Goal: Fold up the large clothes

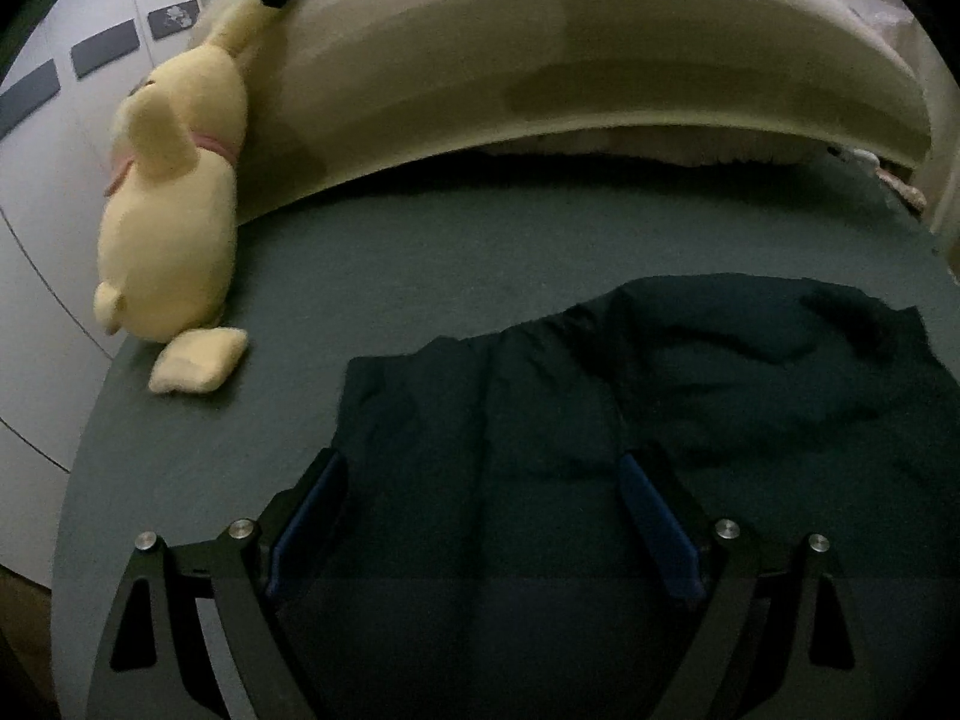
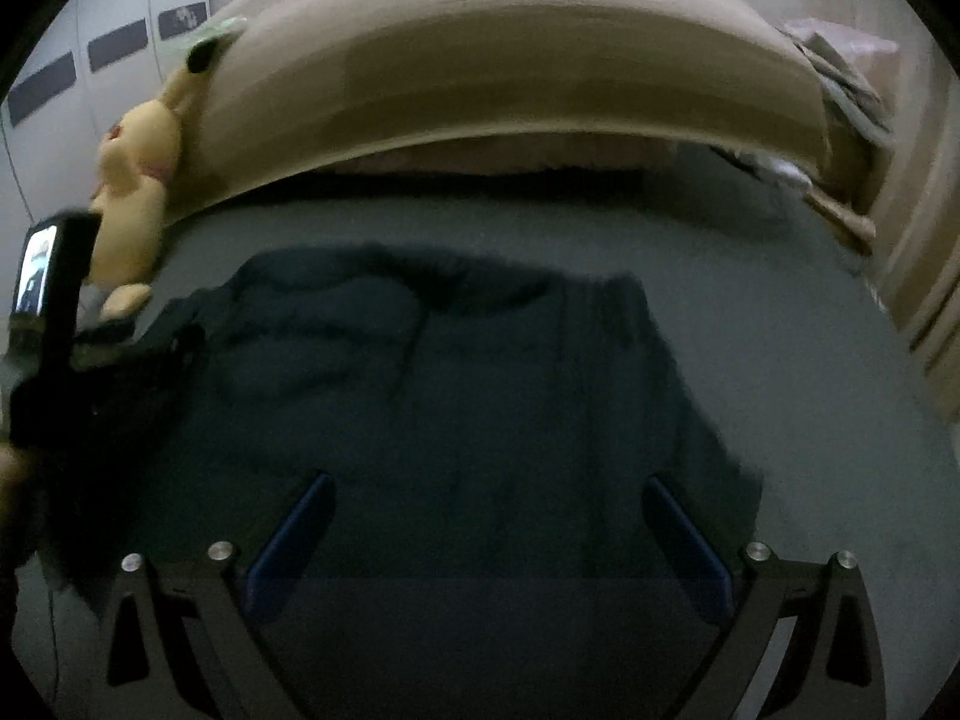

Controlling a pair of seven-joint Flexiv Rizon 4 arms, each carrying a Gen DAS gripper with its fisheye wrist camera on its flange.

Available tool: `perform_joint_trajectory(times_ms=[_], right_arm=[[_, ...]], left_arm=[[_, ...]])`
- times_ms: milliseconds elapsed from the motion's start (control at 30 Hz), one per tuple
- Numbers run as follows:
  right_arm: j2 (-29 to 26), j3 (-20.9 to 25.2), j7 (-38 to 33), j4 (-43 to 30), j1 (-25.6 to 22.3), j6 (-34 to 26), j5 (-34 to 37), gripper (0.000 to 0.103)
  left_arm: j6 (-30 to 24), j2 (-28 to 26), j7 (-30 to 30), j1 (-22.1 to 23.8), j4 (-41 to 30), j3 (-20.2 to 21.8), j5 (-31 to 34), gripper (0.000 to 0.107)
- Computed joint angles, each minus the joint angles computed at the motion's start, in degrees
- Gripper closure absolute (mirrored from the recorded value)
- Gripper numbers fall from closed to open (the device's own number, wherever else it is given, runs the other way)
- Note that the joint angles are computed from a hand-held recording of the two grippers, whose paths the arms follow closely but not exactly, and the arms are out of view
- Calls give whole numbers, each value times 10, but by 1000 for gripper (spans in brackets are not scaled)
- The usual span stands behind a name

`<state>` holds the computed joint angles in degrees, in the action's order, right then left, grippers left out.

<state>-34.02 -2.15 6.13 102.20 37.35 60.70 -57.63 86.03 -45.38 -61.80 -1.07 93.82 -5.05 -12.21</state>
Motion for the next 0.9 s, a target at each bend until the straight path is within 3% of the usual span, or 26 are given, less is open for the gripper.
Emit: perform_joint_trajectory(times_ms=[67, 167, 233, 400, 467, 567, 600, 733, 833, 900], right_arm=[[5, 1, 23, 15, 16, -15, -11, 0], [-10, 19, 1, 9, 32, -66, 5, 0], [-31, 21, -11, 1, 27, -61, 11, 0], [0, 11, 37, 25, 38, -68, 6, 0], [16, 14, 61, 41, 43, -76, -14, 0], [6, 33, 51, 43, 32, -93, 3, 0], [0, 37, 46, 44, 22, -72, 7, 0], [14, 37, 47, 44, 27, -84, 21, 0], [51, 25, 124, 87, 34, -74, -40, 0], [48, 40, 119, 93, 26, -92, -33, 0]], left_arm=[[18, 19, 6, 19, 33, -19, 0, 15], [42, 50, 24, 60, 89, -62, -1, 15], [55, 65, 37, 91, 123, -91, -2, 15], [144, 98, 55, 219, 247, -219, 36, 15], [170, 99, 54, 211, 268, -206, 59, 15], [176, 87, 40, 127, 260, -113, 75, 14], [174, 80, 33, 122, 255, -105, 75, 14], [169, 88, 15, 102, 253, -81, 81, 14], [205, 100, -5, 141, 281, -112, 115, 14], [244, 92, 12, 111, 294, -78, 98, 14]])
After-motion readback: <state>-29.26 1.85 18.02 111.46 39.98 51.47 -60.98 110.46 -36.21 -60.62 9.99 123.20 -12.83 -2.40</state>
